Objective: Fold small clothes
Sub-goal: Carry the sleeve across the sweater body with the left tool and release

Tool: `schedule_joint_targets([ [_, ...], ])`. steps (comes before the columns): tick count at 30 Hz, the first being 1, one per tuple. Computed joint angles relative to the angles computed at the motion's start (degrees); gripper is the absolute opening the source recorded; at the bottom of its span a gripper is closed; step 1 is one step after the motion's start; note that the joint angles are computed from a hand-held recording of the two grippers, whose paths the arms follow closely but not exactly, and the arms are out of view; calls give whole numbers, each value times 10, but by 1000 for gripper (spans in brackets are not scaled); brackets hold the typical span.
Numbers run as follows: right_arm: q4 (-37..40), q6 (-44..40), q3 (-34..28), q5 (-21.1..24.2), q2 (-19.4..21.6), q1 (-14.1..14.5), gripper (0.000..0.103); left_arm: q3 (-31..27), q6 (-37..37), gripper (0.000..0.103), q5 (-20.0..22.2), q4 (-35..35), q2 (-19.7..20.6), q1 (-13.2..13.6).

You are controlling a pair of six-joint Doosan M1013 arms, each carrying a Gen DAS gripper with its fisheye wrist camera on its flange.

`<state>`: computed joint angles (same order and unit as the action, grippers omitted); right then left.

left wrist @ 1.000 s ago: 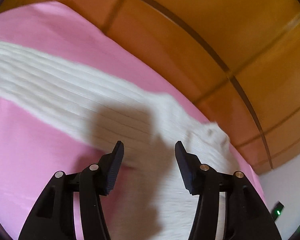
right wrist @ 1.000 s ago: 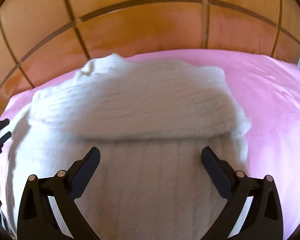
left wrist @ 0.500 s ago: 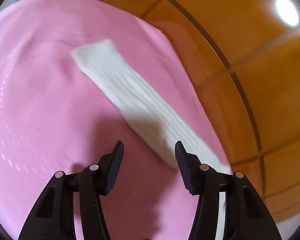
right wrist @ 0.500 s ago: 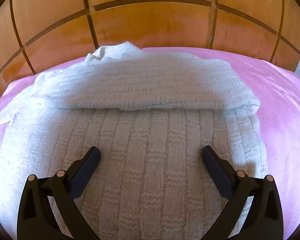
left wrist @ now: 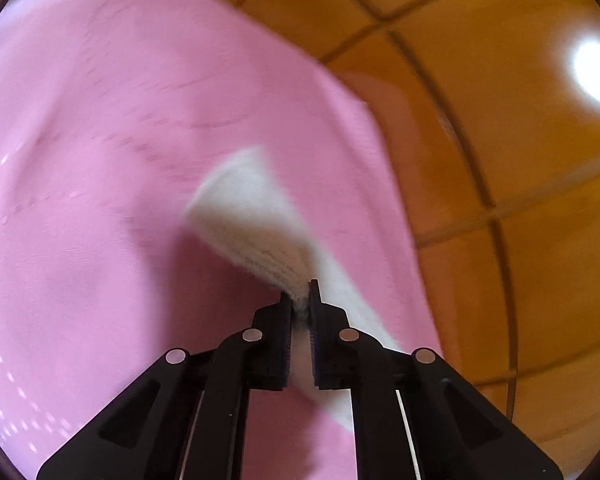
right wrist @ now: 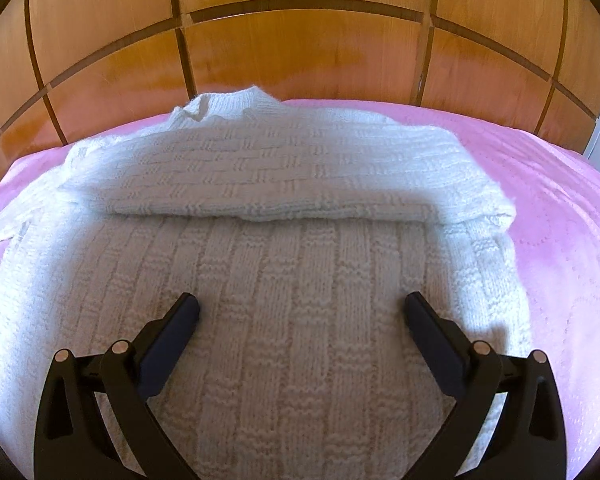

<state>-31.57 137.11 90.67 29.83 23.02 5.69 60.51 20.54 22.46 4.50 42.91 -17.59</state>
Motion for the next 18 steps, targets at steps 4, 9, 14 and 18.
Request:
schedule_joint_targets([
  [4, -7, 6, 0, 3, 0, 2, 101, -16, 157, 6, -38, -91, -1, -19],
  [9, -2, 5, 3, -3, -2, 1, 101, -83, 315, 6, -9, -158, 24, -55],
  [14, 4, 2, 6, -11, -4, -2, 101, -155, 425, 6, 56, -211, 63, -88],
  [18, 11, -6, 8, -17, -5, -5, 101, -228, 457, 6, 123, -227, 105, -105],
])
